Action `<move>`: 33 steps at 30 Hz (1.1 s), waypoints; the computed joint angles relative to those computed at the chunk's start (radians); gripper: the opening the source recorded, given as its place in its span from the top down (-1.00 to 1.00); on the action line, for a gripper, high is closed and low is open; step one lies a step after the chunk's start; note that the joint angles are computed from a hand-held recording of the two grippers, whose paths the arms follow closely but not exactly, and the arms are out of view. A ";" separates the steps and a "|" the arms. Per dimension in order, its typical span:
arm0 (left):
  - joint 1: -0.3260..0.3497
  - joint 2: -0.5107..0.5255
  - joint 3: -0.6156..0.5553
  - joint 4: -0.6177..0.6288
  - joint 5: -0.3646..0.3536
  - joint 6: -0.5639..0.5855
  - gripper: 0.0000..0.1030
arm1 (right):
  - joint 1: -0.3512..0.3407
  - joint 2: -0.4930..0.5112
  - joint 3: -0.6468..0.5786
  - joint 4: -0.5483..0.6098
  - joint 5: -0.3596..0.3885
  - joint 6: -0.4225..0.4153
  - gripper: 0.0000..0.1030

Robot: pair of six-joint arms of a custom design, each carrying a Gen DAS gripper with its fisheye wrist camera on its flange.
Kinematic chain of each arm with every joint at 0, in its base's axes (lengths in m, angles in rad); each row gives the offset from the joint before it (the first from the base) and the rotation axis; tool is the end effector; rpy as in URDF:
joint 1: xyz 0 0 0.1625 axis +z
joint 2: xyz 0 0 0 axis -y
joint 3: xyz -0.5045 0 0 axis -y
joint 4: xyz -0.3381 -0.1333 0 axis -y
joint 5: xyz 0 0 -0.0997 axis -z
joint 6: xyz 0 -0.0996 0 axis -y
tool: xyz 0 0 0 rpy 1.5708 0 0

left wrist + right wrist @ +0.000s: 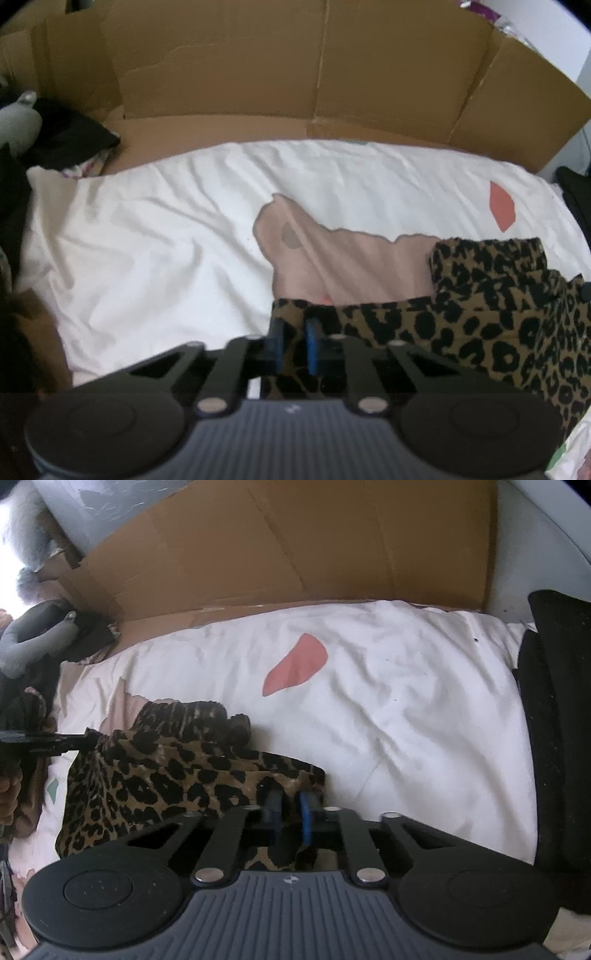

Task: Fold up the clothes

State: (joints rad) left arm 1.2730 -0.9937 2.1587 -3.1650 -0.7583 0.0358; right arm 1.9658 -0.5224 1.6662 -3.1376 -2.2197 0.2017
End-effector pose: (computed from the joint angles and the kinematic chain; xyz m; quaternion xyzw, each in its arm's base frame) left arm 0.0417 -0.5650 0.2539 0.0660 0.8991 -0.2444 0.3572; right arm 0.3371 -0.6186 0.0750 0.0228 -0.9288 0.2818 0.2394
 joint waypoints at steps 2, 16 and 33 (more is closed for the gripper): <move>-0.006 -0.003 0.013 -0.031 0.008 0.003 0.91 | 0.004 -0.002 0.008 -0.030 0.002 -0.014 0.98; 0.008 0.008 -0.008 -0.042 0.021 -0.030 0.92 | 0.020 0.025 -0.026 -0.102 -0.051 -0.072 0.99; -0.006 0.055 -0.017 0.025 0.116 -0.025 0.40 | -0.003 0.061 -0.071 0.053 -0.077 -0.079 0.61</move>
